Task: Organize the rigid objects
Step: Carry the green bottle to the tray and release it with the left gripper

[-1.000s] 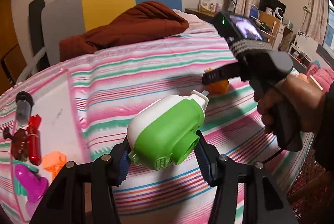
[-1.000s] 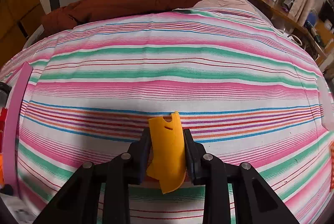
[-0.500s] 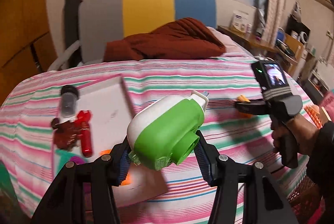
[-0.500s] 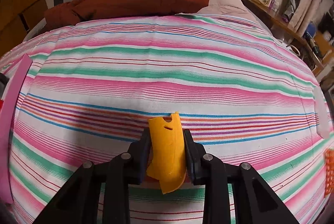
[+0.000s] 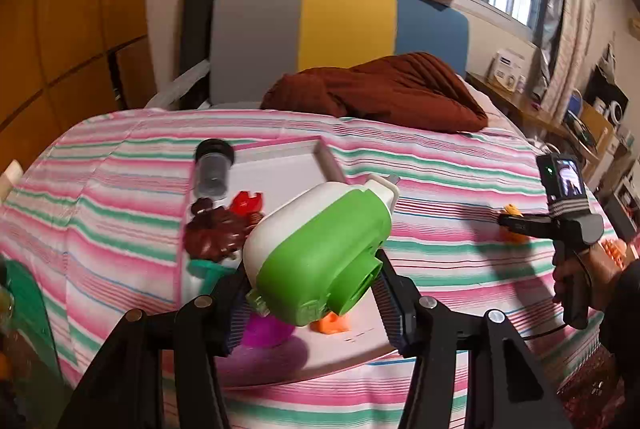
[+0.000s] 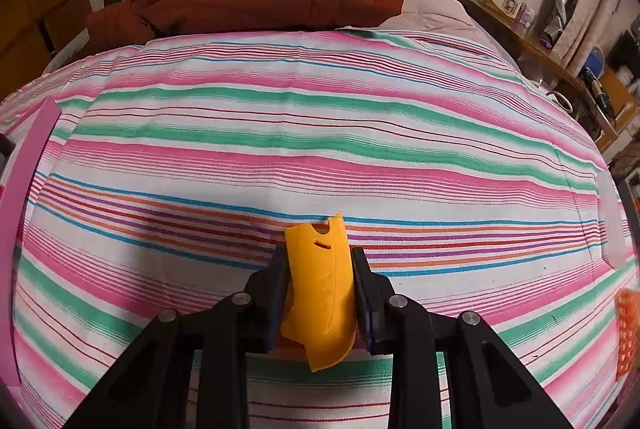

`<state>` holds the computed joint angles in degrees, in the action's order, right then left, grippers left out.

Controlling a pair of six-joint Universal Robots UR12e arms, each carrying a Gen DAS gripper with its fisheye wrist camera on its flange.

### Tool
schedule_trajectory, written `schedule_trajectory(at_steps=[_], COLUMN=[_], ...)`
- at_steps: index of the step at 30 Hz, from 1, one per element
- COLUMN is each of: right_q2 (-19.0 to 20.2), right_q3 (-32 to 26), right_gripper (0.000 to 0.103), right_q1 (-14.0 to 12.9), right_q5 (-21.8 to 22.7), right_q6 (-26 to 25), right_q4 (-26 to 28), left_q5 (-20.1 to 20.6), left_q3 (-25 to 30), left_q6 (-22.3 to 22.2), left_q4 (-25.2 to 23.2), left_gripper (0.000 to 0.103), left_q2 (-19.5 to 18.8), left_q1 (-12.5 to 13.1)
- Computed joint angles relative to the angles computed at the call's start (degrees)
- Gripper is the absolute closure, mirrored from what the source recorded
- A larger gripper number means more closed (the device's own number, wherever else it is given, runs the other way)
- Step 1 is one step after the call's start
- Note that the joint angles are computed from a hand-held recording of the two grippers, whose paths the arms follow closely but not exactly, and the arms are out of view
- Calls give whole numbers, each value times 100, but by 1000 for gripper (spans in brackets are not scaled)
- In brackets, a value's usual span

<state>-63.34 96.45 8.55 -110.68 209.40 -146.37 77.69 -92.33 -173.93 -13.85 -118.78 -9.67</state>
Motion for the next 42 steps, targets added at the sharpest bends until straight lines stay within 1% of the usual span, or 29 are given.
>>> schedule_trajectory(at_steps=[7,12,17,22,24,26,31,35,37,39,42], right_q2=[7,9,5,18,19,16,10,-7,-18,-23,-18], right_q3=[10,5,-7,-58,-64,-65,-63,-44,-33,-29,-42], right_gripper=[73,73,73,73,73,73,73,73,73,73,73], right_q1=[5,12,20,45,51,50,53,56,54,55,63], right_q5=[-33,-64,-90,-106,-93,-51,-61,-76,-75,-74,-82], right_q6=[-29,-90,-142,-179,-184,-170,-169,-189,-193,-196,-185], right_q4=[-37,-29,21,123,131,123,132,135,135,136,149], left_q5=[114,37,-155,-69,-115,-142,-490,-793,-948,-1047,-1120], left_q3=[-93,-193,-364,-556,-608,-620,-455,-77,111,321,645], left_q6=[-186,-352,-587,-815,-854,-855,-897,-962,-961,-992,-1187], left_q4=[13,47,169,249,189,127,-139,-485,-551,-694,-959], left_gripper=[48,48,48,48,48,48,48,48,48,48,48], left_q2=[34,85,180,263,282,280,212,39,-69,-193,-391], left_q1=[156,310,544,721,770,779,743,619,537,458,375])
